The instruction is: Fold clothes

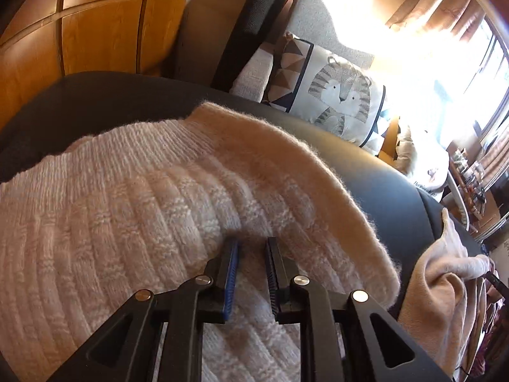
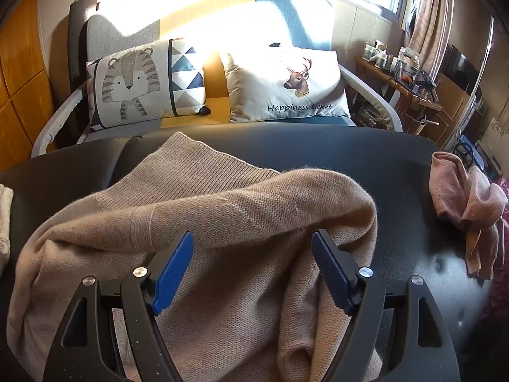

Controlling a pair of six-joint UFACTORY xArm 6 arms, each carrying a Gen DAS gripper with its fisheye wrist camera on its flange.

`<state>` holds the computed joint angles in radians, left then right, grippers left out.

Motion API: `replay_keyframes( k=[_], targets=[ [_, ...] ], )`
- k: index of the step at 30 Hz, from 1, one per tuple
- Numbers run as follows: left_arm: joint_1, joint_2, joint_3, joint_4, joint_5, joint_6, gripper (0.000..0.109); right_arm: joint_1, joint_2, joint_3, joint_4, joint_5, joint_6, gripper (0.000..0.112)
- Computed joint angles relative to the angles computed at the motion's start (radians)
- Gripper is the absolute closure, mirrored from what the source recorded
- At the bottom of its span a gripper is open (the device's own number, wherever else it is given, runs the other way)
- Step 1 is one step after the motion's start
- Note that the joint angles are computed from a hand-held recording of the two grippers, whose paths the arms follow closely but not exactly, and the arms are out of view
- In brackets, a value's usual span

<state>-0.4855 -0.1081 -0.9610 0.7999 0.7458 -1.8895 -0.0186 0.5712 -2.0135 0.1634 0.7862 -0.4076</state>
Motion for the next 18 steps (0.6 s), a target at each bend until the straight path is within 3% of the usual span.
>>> replay_keyframes(
  k=[2,6,12,16,18],
  targets=[
    [0.014,-0.017,0.028,0.058,0.011,-0.054,0.096,0.002,0.008,-0.011,-0.012,-0.010,0.009,0.033],
    [0.036,0.001,-0.006,0.081,0.161,0.037,0.096,-0.004,0.032,-0.061,-0.004,0.019,0.011,0.033],
    [0.125,-0.017,-0.030,0.000,0.346,0.131,0.096,-0.026,0.031,-0.063,0.003,0.013,0.026,0.033],
    [0.122,-0.018,-0.080,-0.035,0.347,0.193,0.096,-0.028,0.070,-0.136,0.021,0.032,0.047,0.033],
    [0.102,-0.004,-0.107,-0.038,0.296,0.202,0.094,-0.021,0.104,-0.193,0.033,0.042,0.050,0.033]
  ],
)
